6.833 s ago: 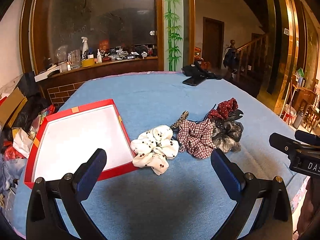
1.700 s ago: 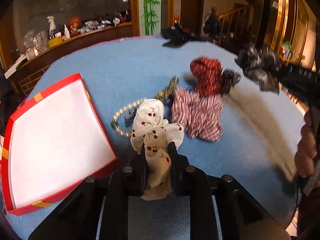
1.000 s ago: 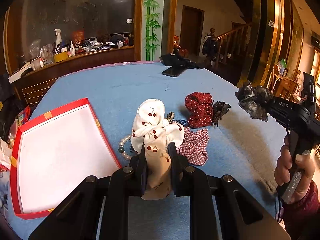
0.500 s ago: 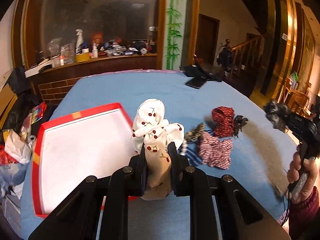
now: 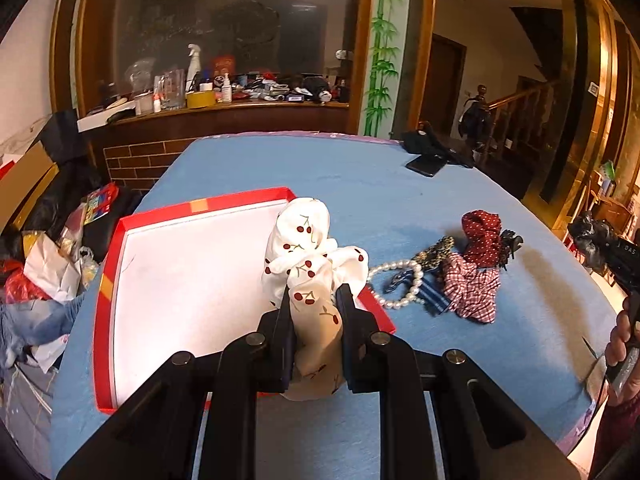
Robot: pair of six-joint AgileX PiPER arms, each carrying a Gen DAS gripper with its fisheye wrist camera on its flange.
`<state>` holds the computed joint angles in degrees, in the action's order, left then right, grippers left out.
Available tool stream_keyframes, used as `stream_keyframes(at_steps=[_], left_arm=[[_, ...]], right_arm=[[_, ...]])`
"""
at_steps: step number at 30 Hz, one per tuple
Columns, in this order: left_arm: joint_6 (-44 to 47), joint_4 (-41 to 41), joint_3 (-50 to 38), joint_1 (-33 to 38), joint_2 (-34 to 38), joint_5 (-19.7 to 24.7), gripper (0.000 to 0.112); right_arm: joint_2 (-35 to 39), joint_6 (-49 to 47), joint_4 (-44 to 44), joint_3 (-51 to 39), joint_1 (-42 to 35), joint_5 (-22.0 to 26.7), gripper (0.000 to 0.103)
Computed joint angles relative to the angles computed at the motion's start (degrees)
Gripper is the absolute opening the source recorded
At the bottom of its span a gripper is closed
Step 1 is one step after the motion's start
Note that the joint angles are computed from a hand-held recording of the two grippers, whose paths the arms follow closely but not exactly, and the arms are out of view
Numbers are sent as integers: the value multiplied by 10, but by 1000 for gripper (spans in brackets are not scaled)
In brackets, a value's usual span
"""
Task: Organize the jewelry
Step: 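Carry the white scrunchie in the left tool and black scrunchie in the right tool over the red box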
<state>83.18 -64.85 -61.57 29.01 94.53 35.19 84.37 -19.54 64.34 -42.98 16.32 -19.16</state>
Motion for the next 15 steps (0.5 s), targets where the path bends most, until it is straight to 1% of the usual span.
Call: stream_keyframes(at_steps=[2, 5, 7, 10, 11, 13, 15], left_arm=[[2, -1, 3, 2, 1, -3, 18], [6, -3, 8, 9, 5, 4, 18], [8, -5, 10, 11, 8, 8, 18], [14, -8, 15, 8, 9, 9, 18], [20, -11, 17, 8, 8, 10, 18], [23, -14, 17, 9, 9, 14, 18], [26, -17, 16, 13, 10, 19, 18]], right_arm=[[2, -1, -8, -7, 5, 12, 17], [12, -22, -5, -24, 22, 30, 17], [20, -12, -33, -37, 33, 52, 17], [30, -24, -37, -51, 53, 63, 17], [34, -34, -33, -57, 62, 66, 17], [42, -85, 11, -70, 80, 69, 17], [49, -109, 28, -81, 89, 76, 18]])
